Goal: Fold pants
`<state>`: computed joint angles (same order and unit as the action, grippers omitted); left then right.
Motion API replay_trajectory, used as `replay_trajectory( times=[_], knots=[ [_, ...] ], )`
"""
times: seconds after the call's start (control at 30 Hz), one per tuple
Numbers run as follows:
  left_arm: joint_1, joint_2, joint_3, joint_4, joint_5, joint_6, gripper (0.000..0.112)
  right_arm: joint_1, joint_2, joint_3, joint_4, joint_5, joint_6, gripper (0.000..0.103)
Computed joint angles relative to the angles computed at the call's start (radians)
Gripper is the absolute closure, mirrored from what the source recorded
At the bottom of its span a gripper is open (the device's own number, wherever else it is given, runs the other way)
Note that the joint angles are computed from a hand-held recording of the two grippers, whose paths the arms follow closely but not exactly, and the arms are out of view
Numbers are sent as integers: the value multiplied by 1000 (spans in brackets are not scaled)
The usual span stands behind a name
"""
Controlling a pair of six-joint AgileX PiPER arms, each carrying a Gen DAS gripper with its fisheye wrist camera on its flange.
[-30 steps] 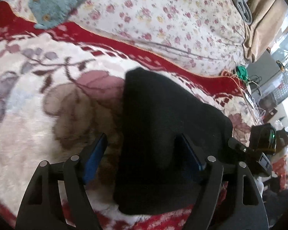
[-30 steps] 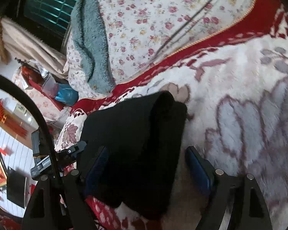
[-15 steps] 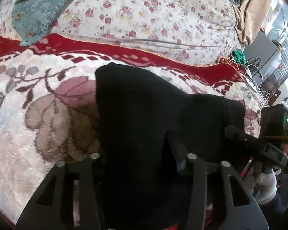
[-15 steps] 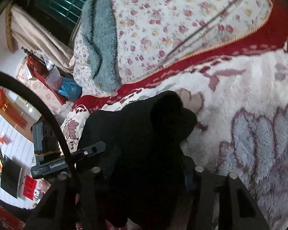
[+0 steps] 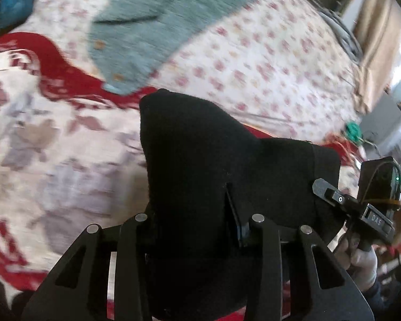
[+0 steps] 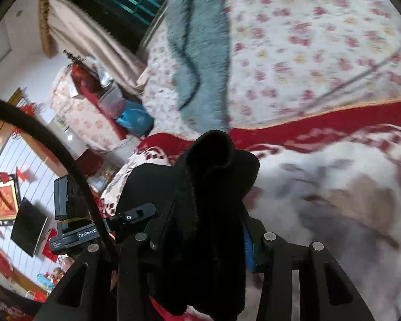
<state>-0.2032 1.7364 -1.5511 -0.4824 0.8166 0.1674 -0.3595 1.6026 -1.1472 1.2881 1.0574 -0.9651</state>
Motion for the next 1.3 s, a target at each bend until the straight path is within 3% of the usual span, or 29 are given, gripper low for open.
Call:
replay_trajectory(
  times=[0.27,0.37,0.4,0.5,0.57,0.67,0.9,1.07,1.3],
  knots=[
    [162,35,3,54,-12,-32,77,271,238,-262,-69,-121,160,61],
    [193,79,3,56,-10,-46,76,334,322,-358,-174,-161,251,60],
    [210,100,6,25,-9,-37,75,351,349,-393,-242,-183,319,55],
    [232,122,17,-7,-19,-53,58,342,420,-433,-249,-159,396,44],
    [234,124,15,6,-17,-83,46,330,404,-409,-240,-158,379,44],
    [228,119,12,36,-16,-109,46,343,352,-385,-306,-199,389,44],
    [155,28,53,281,-77,-307,46,354,190,-304,-340,-275,356,44],
    [97,-50,102,421,-106,-426,46,396,126,-274,-371,-306,357,44],
    [-19,-149,182,664,-130,-625,46,493,45,-186,-490,-413,404,44]
  ],
)
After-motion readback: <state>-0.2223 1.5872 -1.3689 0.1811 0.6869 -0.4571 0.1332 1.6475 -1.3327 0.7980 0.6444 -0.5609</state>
